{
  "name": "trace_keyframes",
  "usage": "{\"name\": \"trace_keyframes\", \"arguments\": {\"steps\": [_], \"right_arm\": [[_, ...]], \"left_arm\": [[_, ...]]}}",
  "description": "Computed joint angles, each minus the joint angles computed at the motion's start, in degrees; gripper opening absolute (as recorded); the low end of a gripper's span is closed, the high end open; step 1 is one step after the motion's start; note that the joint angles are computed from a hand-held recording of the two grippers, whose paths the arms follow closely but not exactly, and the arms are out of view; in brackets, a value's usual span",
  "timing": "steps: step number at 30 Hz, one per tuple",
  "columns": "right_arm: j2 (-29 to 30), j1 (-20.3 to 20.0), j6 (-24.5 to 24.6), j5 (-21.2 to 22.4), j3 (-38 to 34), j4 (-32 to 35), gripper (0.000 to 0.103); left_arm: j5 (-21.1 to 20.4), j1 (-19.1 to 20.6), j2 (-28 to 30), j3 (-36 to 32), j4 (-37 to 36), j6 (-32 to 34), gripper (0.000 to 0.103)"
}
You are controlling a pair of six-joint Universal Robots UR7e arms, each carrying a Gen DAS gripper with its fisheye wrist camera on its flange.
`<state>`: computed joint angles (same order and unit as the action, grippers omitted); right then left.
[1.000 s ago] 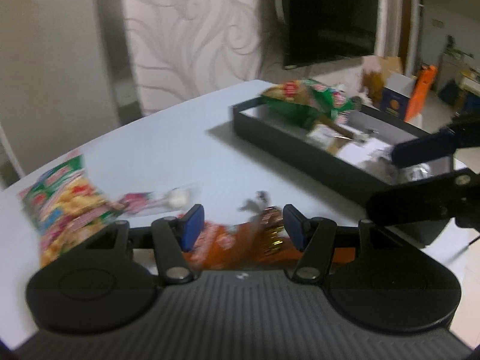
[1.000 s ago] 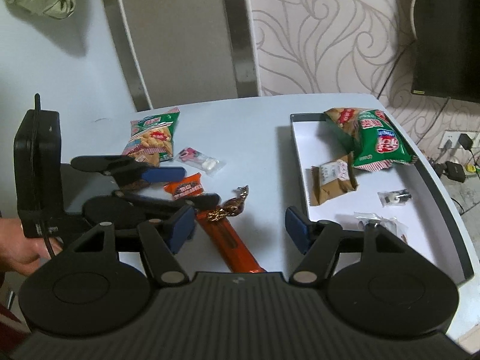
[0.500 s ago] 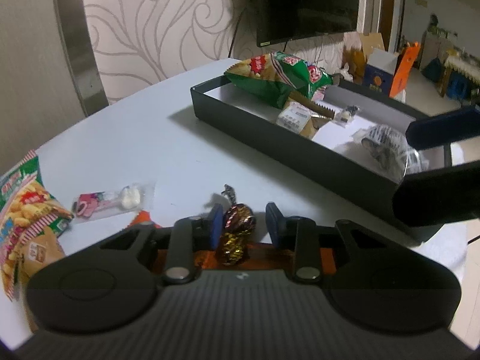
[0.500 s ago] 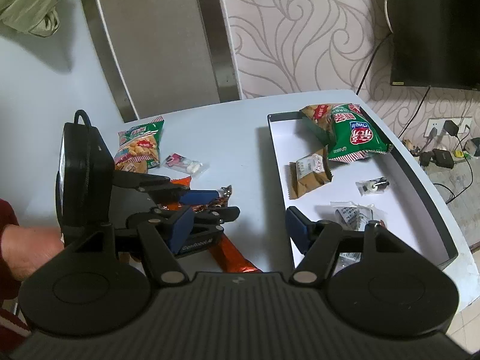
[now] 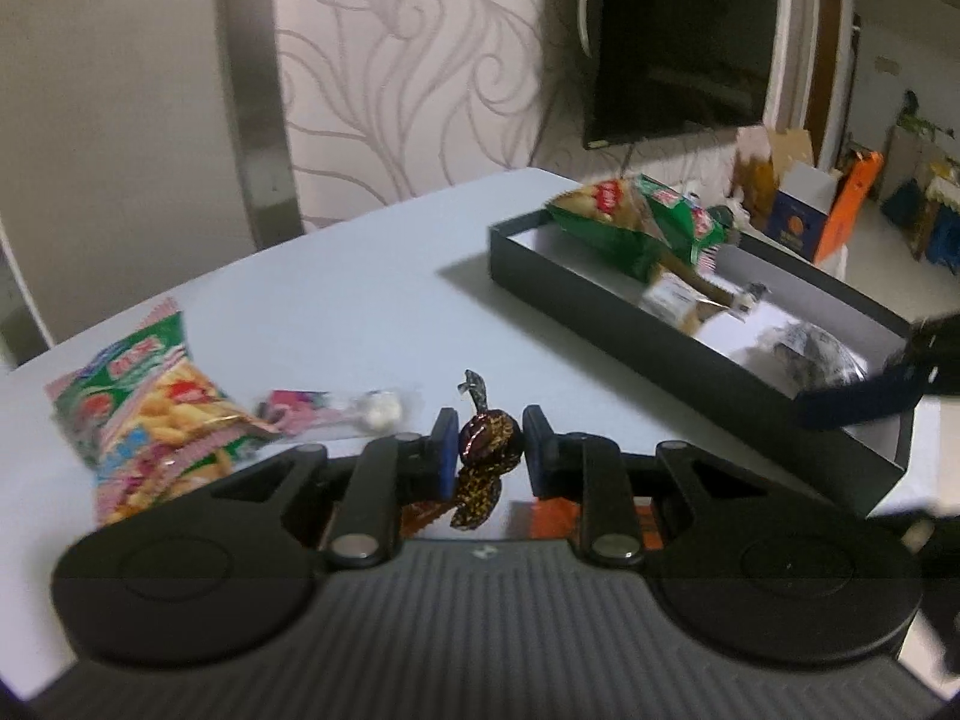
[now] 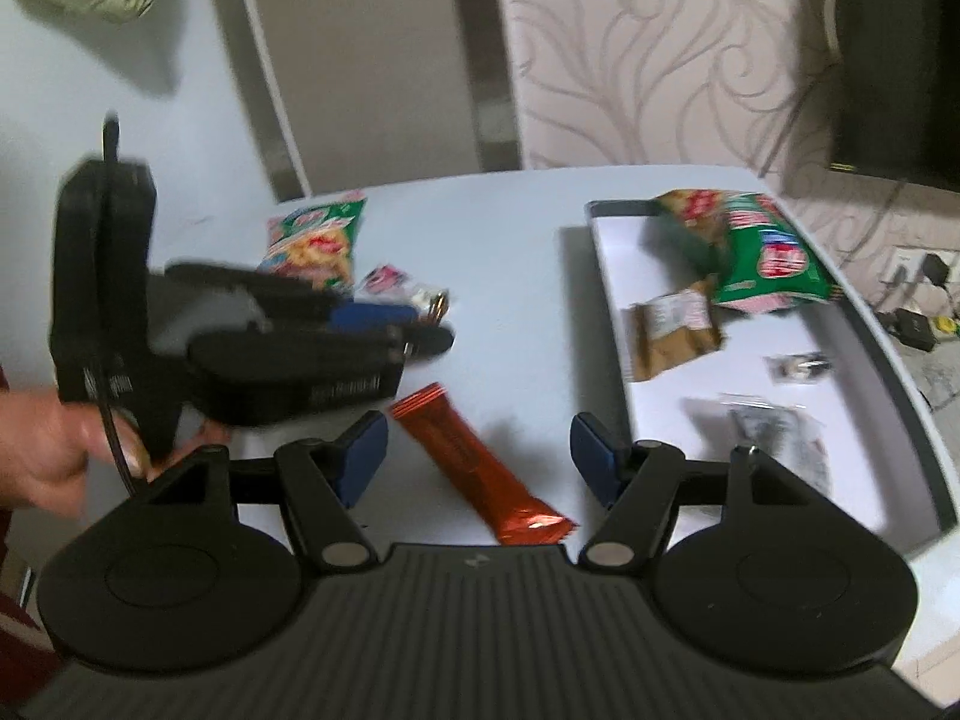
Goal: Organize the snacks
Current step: 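Lower the right gripper onto the long orange bar and grasp it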
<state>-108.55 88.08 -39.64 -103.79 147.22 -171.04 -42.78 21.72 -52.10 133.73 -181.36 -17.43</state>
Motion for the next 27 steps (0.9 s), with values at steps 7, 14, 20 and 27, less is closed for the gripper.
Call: {"name": "trace_keyframes", "arguments": {"steps": [7,14,20,27], "right_arm": [[8.26,2.92,-6.33,-5.31,-0.64,-3.51,0.050],[14.73,2.36,-8.31,-9.70,-2.31,-6.24,0.035],[13.99,1.60,-7.73,-9.45,-1.84,-6.35,0.028],[11.38,1.70,-4.30,-8.84,-1.05,-4.60,0.028]], "left_arm": [[1.72,-0.53,-2.65,1.98,0.91,-2.86,0.026],[2.19,-1.00,-3.08,2.65,2.02,-4.05,0.026],[2.16,-0.83,-3.10,2.68,2.57,-4.30,0.026],[2.23,-0.60,-2.77,2.47,2.41,-3.84,0.026]]}}
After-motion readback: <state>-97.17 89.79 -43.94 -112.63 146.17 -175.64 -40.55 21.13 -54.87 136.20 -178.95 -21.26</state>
